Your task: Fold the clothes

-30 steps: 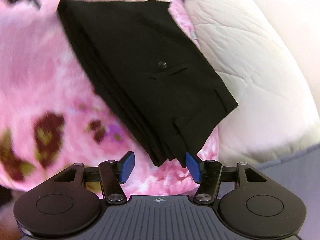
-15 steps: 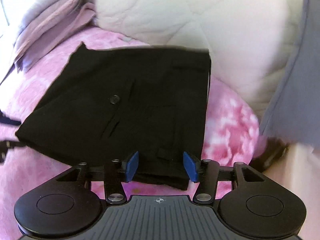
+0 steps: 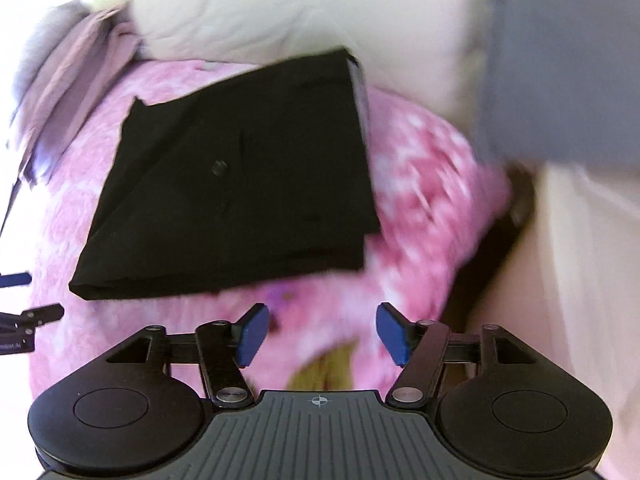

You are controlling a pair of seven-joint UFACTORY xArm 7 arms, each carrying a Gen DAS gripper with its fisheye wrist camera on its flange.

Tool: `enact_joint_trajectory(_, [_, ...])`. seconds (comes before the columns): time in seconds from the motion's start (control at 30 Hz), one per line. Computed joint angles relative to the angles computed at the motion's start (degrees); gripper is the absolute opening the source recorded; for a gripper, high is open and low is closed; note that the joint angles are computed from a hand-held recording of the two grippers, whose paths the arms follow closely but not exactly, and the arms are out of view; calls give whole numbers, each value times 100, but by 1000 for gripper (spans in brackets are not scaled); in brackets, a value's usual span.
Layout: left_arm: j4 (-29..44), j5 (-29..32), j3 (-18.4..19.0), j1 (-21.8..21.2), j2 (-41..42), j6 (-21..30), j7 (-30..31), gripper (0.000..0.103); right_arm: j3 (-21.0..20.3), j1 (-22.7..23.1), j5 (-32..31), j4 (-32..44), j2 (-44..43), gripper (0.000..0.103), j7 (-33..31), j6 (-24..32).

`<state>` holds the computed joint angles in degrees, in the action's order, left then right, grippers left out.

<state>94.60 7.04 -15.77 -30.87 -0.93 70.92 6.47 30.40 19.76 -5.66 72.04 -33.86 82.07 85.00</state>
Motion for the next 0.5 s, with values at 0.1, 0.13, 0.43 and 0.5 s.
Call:
enact_joint_trajectory(0.1, [136,-351,18,25,-101,274,-351,91,229,-80,83,425,121,74,410,364])
enact_joint_trajectory(0.13, [186,-460,31,45,-117,385,-455,93,314,-99,65,585,186,77,498,468])
enact_joint_trajectory(0.43, [-493,-1522,183,297,-814,38,-843,96,1403,-446,-810,2025,1042,89,1444,1431])
enact_joint_trajectory(0.5, [-520,-1595,178,310,-915,110,-643,96,1659,-441,-1035,2316,1336,90,1629,1639])
